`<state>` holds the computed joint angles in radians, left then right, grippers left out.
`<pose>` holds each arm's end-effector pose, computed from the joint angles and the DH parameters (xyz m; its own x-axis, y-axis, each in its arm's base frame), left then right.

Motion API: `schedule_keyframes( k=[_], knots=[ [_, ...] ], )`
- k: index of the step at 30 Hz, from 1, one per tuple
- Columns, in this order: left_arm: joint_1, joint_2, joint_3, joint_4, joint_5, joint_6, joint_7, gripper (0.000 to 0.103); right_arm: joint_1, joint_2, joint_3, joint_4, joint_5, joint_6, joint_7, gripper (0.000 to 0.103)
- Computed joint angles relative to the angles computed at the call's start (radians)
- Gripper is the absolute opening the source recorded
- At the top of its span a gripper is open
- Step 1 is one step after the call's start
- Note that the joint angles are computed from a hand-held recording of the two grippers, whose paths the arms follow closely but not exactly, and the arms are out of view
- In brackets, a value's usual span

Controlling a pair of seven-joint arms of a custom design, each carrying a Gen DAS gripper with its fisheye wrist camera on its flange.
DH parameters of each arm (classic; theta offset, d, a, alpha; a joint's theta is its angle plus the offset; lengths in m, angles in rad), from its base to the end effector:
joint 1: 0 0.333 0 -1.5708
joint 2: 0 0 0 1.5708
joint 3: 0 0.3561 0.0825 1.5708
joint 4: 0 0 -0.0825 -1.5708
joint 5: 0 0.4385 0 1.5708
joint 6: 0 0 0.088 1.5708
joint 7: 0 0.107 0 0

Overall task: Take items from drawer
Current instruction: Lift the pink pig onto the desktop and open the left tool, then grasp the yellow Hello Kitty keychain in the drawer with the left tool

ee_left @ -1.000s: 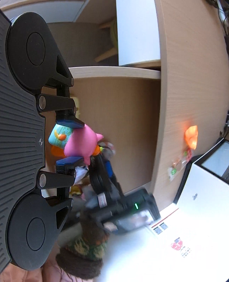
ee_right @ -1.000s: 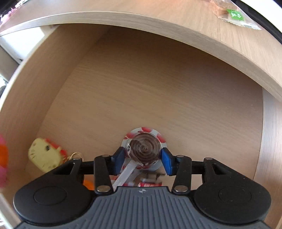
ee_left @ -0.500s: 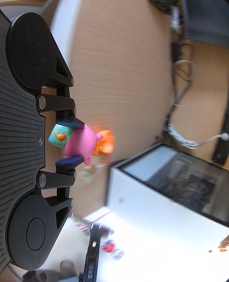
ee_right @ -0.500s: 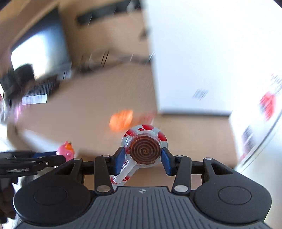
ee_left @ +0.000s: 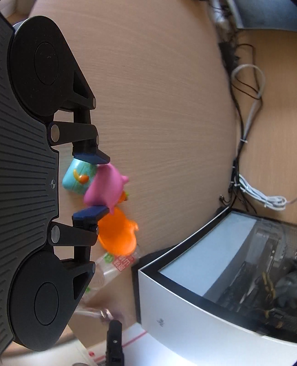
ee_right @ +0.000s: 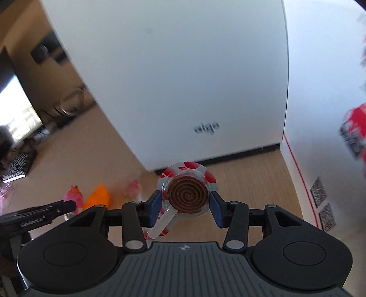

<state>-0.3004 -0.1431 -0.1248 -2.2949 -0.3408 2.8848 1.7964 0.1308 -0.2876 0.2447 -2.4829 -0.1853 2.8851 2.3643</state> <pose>0.5336 -0.2229 0.5018 -0.3907 -0.9132 0.1154 -0.7092 0.2187 -0.6703 0.4770 0.2047 0.4758 -0.1394 -0.9503 -0.2785 -0.7669 0.2816 -0.5767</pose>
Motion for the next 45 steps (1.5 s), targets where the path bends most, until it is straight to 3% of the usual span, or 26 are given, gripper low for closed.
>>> schedule_keyframes(
  k=[6,11,13,17,19,21,24,29,32,36,38,41,45],
  knots=[
    [-0.028,-0.058,0.034,-0.037,-0.056,0.025,0.081,0.043,-0.039,-0.028,0.046,-0.013,-0.071,0.033,0.029,0.053],
    [-0.102,-0.169,0.124,-0.105,-0.141,-0.042,0.22,0.041,0.064,-0.063,-0.015,-0.045,0.048,0.041,-0.076,0.056],
    [-0.126,-0.213,0.158,-0.121,-0.146,-0.155,0.311,0.041,0.122,-0.09,-0.046,-0.075,0.124,0.025,-0.139,0.057],
    [-0.119,-0.241,0.166,-0.095,-0.073,-0.531,0.525,0.042,0.191,-0.114,-0.056,-0.109,0.239,-0.029,-0.222,0.058],
    [-0.103,-0.25,0.128,-0.112,0.004,-0.618,0.605,0.042,0.202,-0.114,-0.044,-0.117,0.264,-0.059,-0.241,0.058],
    [-0.084,-0.256,0.078,-0.137,0.085,-0.653,0.673,0.042,0.223,-0.129,-0.038,-0.125,0.295,-0.101,-0.247,0.058],
    [-0.065,-0.236,0.02,-0.146,0.173,-0.686,0.721,0.042,0.257,-0.129,-0.047,-0.144,0.347,-0.119,-0.279,0.058],
    [-0.045,-0.197,-0.028,-0.142,0.262,-0.739,0.731,0.042,0.268,-0.13,-0.035,-0.153,0.362,-0.131,-0.302,0.058],
    [-0.036,-0.177,-0.043,-0.146,0.306,-0.737,0.716,0.038,0.273,-0.132,-0.038,-0.155,0.375,-0.134,-0.312,0.059],
    [-0.017,-0.148,-0.064,-0.152,0.367,-0.696,0.639,0.047,0.278,-0.13,-0.042,-0.154,0.389,-0.15,-0.325,0.061],
    [-0.009,-0.127,-0.064,-0.147,0.37,-0.679,0.584,0.051,0.284,-0.122,-0.046,-0.151,0.398,-0.155,-0.338,0.062],
    [0.005,-0.092,-0.063,-0.135,0.347,-0.648,0.48,0.047,0.29,-0.114,-0.051,-0.148,0.409,-0.162,-0.355,0.062],
    [0.01,-0.083,-0.04,-0.129,0.235,-0.614,0.412,0.044,0.303,-0.103,-0.06,-0.143,0.437,-0.173,-0.378,0.063]
  ],
)
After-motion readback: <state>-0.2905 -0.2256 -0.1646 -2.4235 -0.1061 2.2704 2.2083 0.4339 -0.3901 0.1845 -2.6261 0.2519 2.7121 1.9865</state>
